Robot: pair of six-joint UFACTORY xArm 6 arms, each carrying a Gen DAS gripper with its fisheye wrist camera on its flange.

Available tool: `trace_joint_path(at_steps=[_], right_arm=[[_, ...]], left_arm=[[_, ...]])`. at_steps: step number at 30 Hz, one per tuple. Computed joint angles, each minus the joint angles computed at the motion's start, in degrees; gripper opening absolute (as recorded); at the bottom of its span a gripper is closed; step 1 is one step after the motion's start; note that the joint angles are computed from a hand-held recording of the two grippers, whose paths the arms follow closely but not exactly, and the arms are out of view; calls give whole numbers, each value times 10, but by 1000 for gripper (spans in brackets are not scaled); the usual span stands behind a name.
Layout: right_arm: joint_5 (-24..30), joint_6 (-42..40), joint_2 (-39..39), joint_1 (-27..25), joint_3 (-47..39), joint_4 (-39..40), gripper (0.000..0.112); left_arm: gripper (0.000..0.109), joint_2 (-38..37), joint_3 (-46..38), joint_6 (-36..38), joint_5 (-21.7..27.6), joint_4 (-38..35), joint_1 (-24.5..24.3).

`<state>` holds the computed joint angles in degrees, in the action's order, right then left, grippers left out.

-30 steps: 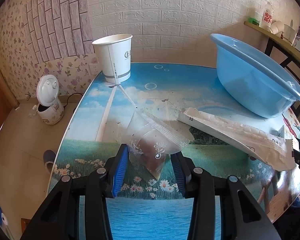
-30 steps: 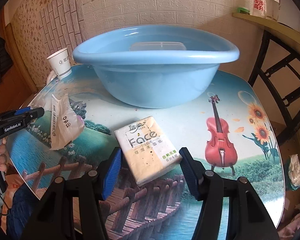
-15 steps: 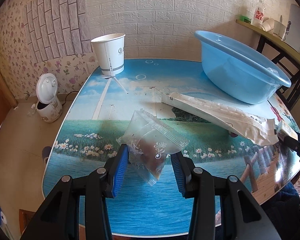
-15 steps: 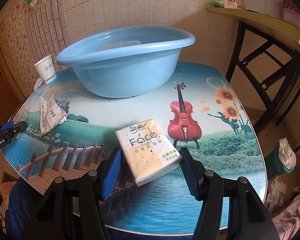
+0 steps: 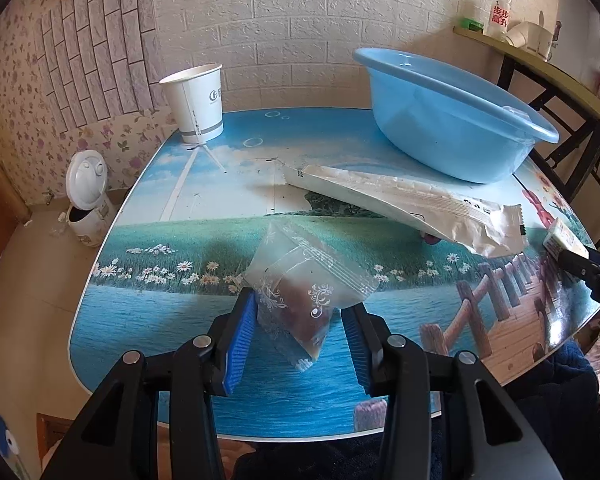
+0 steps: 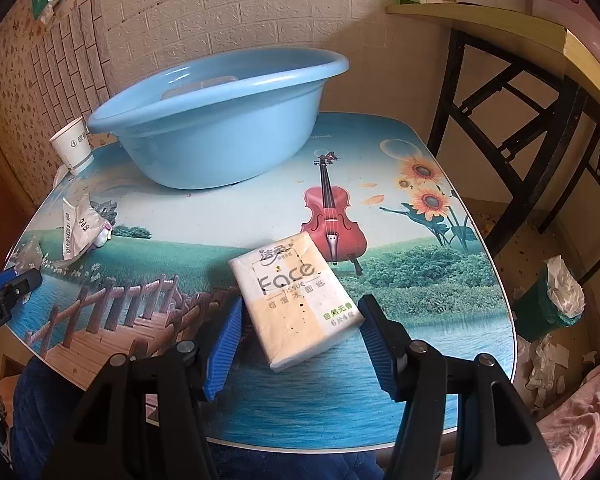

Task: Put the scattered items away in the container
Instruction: 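Close the left tool on the snack bag while the right tool grasps the tissue pack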

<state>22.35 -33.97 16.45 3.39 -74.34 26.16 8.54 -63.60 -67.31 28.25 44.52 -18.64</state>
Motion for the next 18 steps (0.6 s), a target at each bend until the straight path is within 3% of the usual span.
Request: trace_joint_path(at_steps=[9, 13, 18], right_arm=[[-5, 0, 0, 3, 5, -17, 60], [-2, -5, 0, 4, 4, -13, 65], [-3, 1, 0, 7, 5, -21, 67]], left_arm=[[44, 1, -3, -2, 6, 0, -6], [46, 2, -3, -1, 7, -1, -4], [53, 2, -1, -12, 6, 7, -2]])
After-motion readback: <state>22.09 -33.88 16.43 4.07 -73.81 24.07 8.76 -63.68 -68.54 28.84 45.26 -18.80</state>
